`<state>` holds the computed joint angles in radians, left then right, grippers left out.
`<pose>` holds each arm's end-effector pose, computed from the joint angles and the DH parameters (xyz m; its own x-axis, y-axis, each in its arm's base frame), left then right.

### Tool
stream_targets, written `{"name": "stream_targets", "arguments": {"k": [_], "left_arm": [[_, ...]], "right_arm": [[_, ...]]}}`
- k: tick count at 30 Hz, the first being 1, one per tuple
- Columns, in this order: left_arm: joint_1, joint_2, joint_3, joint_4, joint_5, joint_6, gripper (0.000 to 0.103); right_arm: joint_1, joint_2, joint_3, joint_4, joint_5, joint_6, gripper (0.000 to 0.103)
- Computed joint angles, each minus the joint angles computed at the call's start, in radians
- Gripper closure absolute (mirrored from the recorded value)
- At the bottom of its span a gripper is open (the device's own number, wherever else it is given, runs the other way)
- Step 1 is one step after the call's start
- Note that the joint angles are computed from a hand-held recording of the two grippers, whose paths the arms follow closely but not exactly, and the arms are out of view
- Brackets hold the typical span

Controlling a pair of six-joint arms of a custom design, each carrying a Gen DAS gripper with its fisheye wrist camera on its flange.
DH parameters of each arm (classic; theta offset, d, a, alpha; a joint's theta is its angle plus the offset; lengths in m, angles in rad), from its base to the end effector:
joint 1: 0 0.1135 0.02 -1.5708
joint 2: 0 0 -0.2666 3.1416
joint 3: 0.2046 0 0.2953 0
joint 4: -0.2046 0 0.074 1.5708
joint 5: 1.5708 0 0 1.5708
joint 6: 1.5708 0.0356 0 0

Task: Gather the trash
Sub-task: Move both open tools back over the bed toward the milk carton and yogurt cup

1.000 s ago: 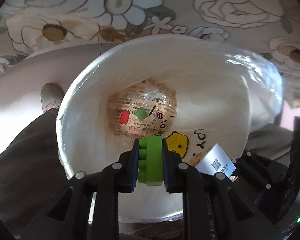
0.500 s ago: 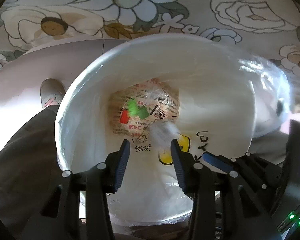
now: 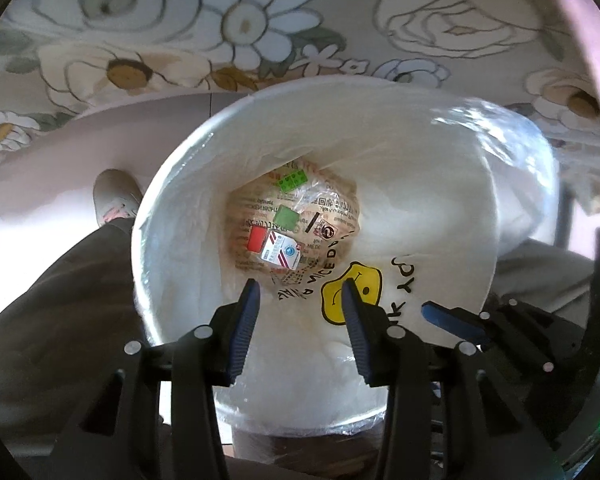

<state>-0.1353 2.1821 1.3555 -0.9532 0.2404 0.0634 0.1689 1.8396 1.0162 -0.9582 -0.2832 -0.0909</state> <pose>0.3858 -0.0611 0.0535 -0.9621 0.1931 0.1923 0.1433 0.9587 -0.2456 0.3026 0.0617 0.0934 -0.9506 -0.2505 0.1836 -0.1908 0.9375 0.2911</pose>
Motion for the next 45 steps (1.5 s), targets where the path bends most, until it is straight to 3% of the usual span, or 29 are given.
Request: {"name": "stream_targets", "arguments": {"k": [9, 19, 22, 26, 31, 35, 45], "left_arm": [[0.012, -0.25, -0.092, -0.026, -0.011, 0.073, 0.058], [0.027, -0.468, -0.023, -0.083, -0.044, 0.143, 0.058], [0.02, -0.491, 0.028, -0.106, -0.049, 0.154, 0.058], [0.01, -0.504, 0.102, -0.136, -0.043, 0.16, 0.049], [-0.006, -0.502, 0.182, -0.155, -0.059, 0.168, 0.048], [-0.019, -0.493, 0.244, -0.162, -0.066, 0.168, 0.041], [-0.041, -0.367, 0.502, -0.185, -0.092, 0.174, 0.038]], "right_arm": [[-0.052, -0.209, 0.012, -0.128, 0.028, -0.084, 0.054], [-0.136, -0.399, 0.166, -0.277, 0.056, -0.186, 0.055], [-0.163, -0.415, 0.246, -0.314, 0.054, -0.21, 0.054], [-0.181, -0.428, 0.32, -0.331, 0.063, -0.229, 0.05], [-0.201, -0.422, 0.443, -0.361, 0.067, -0.252, 0.046], [-0.219, -0.407, 0.545, -0.384, 0.052, -0.261, 0.045], [-0.258, -0.296, 0.749, -0.369, 0.035, -0.264, 0.042]]}}
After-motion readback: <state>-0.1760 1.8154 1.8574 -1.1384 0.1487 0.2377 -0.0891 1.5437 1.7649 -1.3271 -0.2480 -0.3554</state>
